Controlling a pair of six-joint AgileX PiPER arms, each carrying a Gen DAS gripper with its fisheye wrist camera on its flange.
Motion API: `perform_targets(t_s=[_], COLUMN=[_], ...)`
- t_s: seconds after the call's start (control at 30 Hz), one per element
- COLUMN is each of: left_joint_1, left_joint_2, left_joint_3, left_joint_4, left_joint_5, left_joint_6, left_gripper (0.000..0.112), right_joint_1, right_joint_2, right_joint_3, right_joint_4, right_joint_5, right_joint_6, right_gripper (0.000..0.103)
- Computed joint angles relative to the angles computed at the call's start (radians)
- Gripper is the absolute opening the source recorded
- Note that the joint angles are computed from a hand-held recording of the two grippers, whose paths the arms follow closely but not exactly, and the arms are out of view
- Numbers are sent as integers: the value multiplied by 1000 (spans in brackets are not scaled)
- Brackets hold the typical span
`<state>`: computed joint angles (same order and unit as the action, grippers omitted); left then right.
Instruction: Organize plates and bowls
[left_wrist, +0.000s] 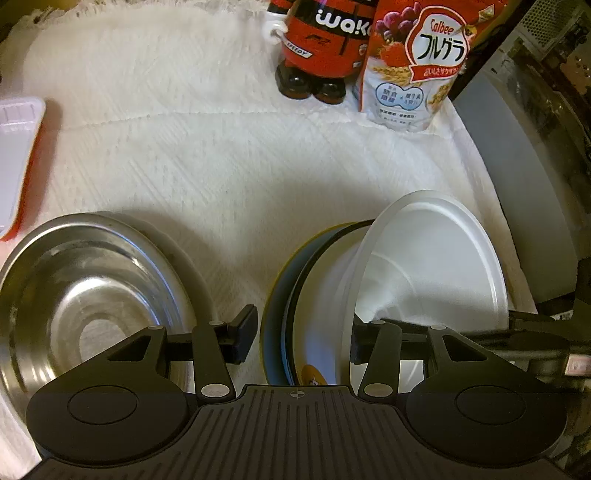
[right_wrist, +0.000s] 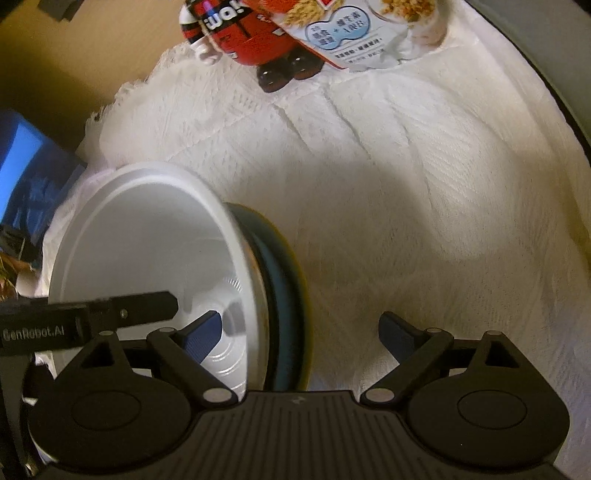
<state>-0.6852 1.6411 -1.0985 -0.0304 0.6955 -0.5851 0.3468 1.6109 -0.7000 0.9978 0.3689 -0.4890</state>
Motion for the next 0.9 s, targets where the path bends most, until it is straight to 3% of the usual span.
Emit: perform_targets(t_s=[0.2,0.4,0.6,0.77,0.9], left_joint_1=[6,-3,46,19,27], left_joint_2=[24,42,28,55,77], left_joint_3=[-7,-30,-24,-74,-93], left_joint_4=[-26,-38,-226,-210,-217], left_joint_5=[-3,13,4,29,52], left_joint_6=[19,36,186,210,214], left_gripper=[51,55,72,83,84], right_joint_1=[-25,-42,-83,-122,-127], right_joint_2=[0,-11,-15,-16,-13], right_joint_3=[16,33,48,59,66], right_joint_4=[119,173,225,249,284], right_joint_5=[33,51,85,107,111], right_joint_6=[-162,-223,-289,-319,-361], right_gripper=[81,77,77,77,77])
